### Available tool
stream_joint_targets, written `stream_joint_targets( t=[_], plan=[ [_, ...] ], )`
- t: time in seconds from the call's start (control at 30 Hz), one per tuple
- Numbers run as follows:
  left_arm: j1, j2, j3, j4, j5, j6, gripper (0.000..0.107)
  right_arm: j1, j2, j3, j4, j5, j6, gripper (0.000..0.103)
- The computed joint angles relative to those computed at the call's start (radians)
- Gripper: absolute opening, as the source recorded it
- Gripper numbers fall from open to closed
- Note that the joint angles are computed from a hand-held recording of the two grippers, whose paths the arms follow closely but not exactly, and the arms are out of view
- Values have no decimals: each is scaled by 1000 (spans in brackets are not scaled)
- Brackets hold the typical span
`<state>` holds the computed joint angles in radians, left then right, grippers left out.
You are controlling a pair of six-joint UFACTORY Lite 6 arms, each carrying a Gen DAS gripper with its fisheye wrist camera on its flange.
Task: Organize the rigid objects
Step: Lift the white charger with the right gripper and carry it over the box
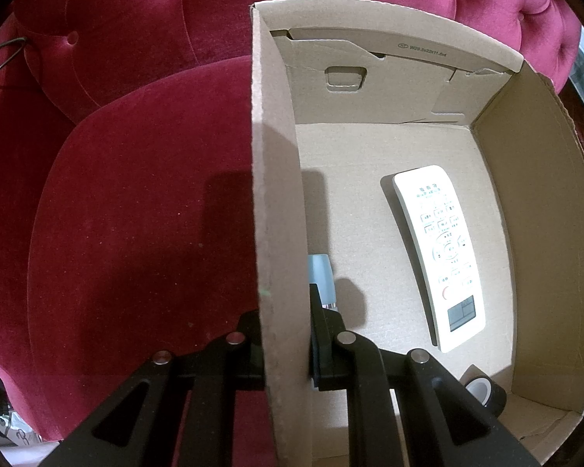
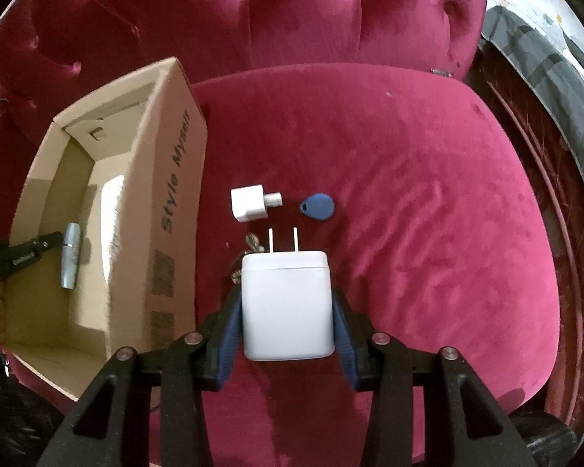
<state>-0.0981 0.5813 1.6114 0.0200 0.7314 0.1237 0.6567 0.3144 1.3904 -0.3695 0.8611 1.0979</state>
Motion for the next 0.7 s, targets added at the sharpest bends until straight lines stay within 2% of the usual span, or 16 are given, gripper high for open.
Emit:
stream_joint_targets(
  t=[0.37, 0.7],
  plan=[
    [0, 0, -1, -3, -1, 1, 15, 33, 118, 276, 3, 120, -85, 46],
    [4, 2, 6, -11, 6, 7, 15, 59, 331, 657, 35, 244, -200, 46]
  ],
)
